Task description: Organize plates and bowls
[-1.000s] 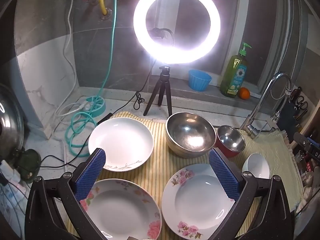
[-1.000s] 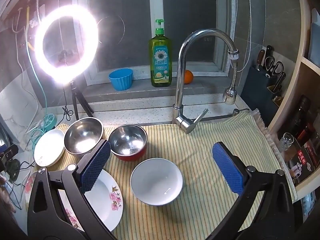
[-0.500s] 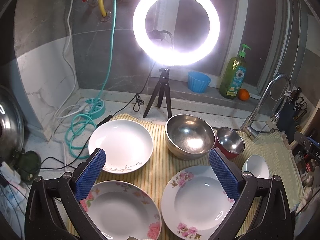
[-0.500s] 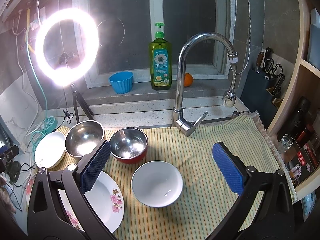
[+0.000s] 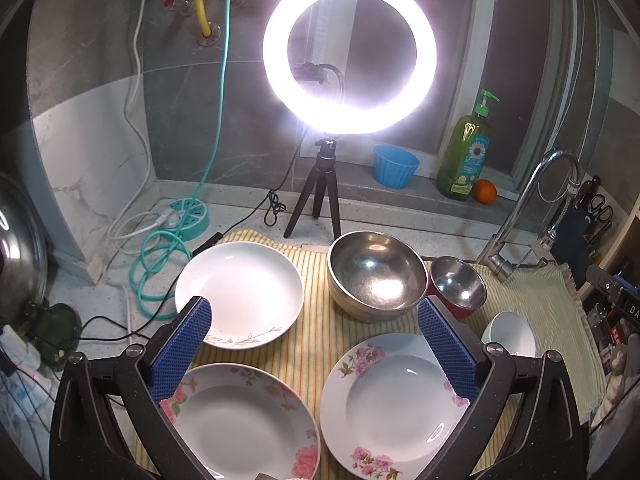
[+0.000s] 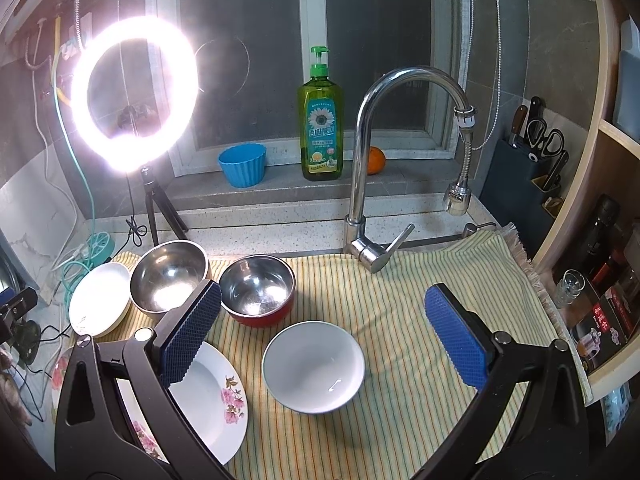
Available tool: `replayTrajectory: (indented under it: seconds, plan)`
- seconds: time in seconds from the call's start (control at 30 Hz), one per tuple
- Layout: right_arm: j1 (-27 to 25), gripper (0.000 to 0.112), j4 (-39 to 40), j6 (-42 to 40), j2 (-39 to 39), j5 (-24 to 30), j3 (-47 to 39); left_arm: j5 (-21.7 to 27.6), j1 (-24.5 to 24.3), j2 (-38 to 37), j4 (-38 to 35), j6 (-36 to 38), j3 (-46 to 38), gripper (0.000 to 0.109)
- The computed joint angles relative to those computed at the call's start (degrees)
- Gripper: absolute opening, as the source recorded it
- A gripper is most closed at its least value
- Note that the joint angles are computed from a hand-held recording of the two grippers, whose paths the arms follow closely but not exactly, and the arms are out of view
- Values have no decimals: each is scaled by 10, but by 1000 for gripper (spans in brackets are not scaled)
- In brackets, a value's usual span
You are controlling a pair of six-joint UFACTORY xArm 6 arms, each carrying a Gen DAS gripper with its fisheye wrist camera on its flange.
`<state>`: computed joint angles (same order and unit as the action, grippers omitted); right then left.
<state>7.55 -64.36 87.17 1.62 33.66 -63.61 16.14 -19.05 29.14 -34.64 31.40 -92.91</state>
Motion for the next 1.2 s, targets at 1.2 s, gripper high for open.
replayTrajectory:
  seconds: [1.2]
  plan:
    - [6,103,2,0,3,9,5,-4,-4,-9,-10,11,16,102]
